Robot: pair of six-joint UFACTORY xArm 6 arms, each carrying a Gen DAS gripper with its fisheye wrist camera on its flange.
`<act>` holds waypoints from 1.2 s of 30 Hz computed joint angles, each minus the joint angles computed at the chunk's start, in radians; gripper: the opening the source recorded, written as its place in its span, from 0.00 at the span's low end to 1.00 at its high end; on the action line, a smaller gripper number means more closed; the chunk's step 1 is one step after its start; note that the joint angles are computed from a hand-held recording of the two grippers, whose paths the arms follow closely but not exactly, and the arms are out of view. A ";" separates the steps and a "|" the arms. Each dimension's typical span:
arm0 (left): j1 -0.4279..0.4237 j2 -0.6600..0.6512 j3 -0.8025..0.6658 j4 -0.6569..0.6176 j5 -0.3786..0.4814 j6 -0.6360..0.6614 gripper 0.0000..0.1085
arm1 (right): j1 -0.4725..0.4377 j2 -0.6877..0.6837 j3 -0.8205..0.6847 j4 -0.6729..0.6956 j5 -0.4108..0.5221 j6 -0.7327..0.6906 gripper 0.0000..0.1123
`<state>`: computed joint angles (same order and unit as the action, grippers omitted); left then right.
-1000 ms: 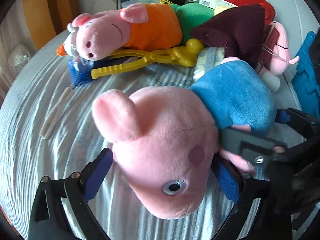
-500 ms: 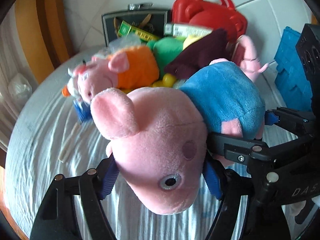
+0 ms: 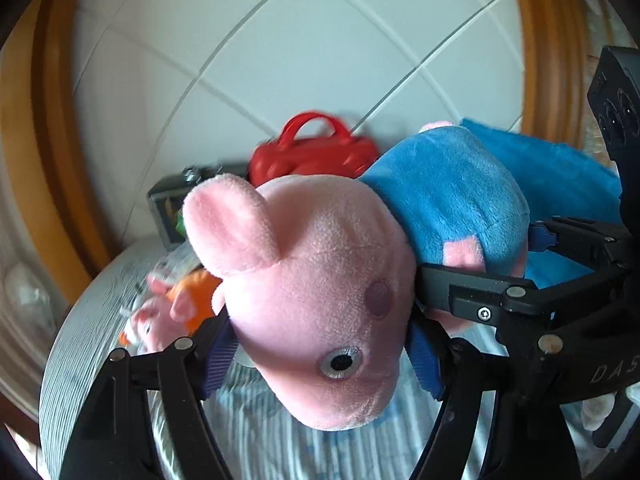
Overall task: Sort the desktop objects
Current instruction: 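Lift the pig plush with both tools and carry it over the crate, then open both tools to drop the pig plush into the crate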
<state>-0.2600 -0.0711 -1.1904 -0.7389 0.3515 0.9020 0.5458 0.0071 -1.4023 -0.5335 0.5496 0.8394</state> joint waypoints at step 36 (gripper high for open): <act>-0.605 0.580 -1.090 0.612 0.565 -0.597 0.73 | -0.625 -0.737 0.396 0.296 0.261 -0.249 0.82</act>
<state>-0.8646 0.5094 -2.2803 -0.1267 0.9166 0.3047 -0.0796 -0.7300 -1.0064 -0.2374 0.8106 0.5905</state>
